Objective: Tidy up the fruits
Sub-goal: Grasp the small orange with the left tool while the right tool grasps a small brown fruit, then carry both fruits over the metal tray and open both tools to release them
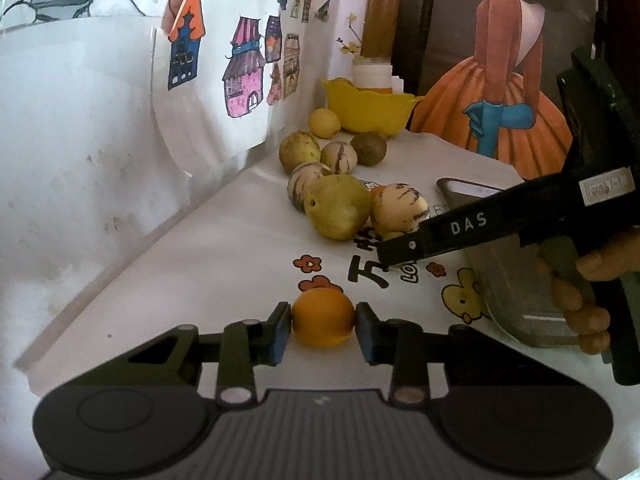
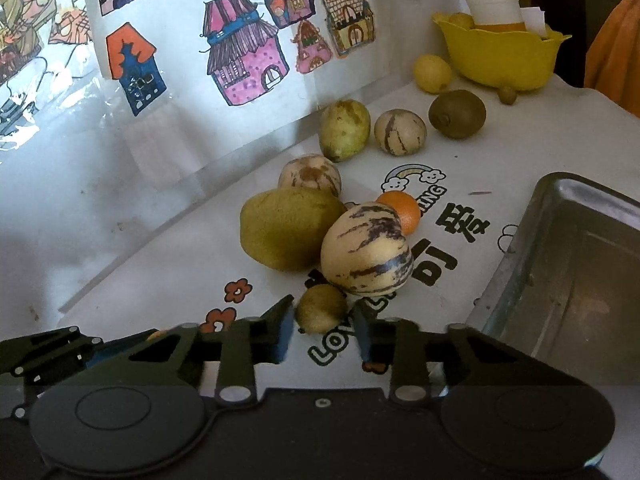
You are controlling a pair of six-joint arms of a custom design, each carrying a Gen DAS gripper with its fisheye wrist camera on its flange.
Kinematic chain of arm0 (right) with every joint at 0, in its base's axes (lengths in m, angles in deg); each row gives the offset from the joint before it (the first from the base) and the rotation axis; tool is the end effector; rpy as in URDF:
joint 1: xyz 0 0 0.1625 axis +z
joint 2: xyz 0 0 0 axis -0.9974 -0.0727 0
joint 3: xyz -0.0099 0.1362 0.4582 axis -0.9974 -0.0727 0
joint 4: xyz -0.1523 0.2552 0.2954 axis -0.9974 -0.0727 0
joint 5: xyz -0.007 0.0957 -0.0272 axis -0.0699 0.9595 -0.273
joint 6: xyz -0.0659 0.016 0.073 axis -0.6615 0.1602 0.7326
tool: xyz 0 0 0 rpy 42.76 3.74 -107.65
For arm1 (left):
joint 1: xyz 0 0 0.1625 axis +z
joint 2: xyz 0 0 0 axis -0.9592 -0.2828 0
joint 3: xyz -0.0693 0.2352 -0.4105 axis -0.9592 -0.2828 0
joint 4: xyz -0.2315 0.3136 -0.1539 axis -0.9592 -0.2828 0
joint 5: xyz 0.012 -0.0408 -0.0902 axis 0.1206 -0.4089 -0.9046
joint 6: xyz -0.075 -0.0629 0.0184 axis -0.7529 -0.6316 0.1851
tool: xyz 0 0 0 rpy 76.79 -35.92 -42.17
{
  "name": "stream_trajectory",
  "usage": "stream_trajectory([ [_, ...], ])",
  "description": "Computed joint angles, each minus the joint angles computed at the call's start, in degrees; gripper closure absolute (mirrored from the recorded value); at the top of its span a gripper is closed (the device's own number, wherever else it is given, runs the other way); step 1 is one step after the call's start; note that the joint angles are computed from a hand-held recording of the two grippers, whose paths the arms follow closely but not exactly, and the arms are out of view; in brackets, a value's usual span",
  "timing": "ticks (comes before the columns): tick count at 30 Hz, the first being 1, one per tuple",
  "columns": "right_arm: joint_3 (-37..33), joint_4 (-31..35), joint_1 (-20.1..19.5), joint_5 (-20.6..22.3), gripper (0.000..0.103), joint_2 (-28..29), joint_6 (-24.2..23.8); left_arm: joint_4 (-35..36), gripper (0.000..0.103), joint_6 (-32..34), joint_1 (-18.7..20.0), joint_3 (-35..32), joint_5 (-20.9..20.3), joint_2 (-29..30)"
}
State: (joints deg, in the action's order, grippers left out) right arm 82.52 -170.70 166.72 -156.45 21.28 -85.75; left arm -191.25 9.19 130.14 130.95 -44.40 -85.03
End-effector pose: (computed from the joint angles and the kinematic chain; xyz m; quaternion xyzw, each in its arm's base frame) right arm -0.0004 -0.6622 0.2292 0.0600 -0.8929 0.3690 0.2511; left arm -0.2504 -0.6827 -0.0300 0.4091 0.8599 -0.2700 0.1422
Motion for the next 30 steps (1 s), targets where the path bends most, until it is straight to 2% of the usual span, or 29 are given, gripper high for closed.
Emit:
stream_trajectory([
  [6, 1.2, -0.48, -0.45, 1.29, 0.073, -0.76, -0.16, 0.23, 0.065, -1.64, -0.15, -0.04, 0.09, 0.03],
  [15, 9.25, -6.61, -1.67, 4.0, 0.073, -7.67, 0.57, 0.1, 0.065, -2.14, -1.86, -0.12, -1.75, 0.38],
  [24, 16.66, -14.06, -5.68, 4.73, 0.073, -15.78, -0.14, 1.67, 0.065, -2.64, -5.11, -3.94, -6.42, 2.96],
  [30, 18.54, -17.84, -9.54, 5.91, 0.073, -18.77, -1.03, 4.61, 0.065, -4.15, -6.99, -9.6, -8.51, 6.75],
])
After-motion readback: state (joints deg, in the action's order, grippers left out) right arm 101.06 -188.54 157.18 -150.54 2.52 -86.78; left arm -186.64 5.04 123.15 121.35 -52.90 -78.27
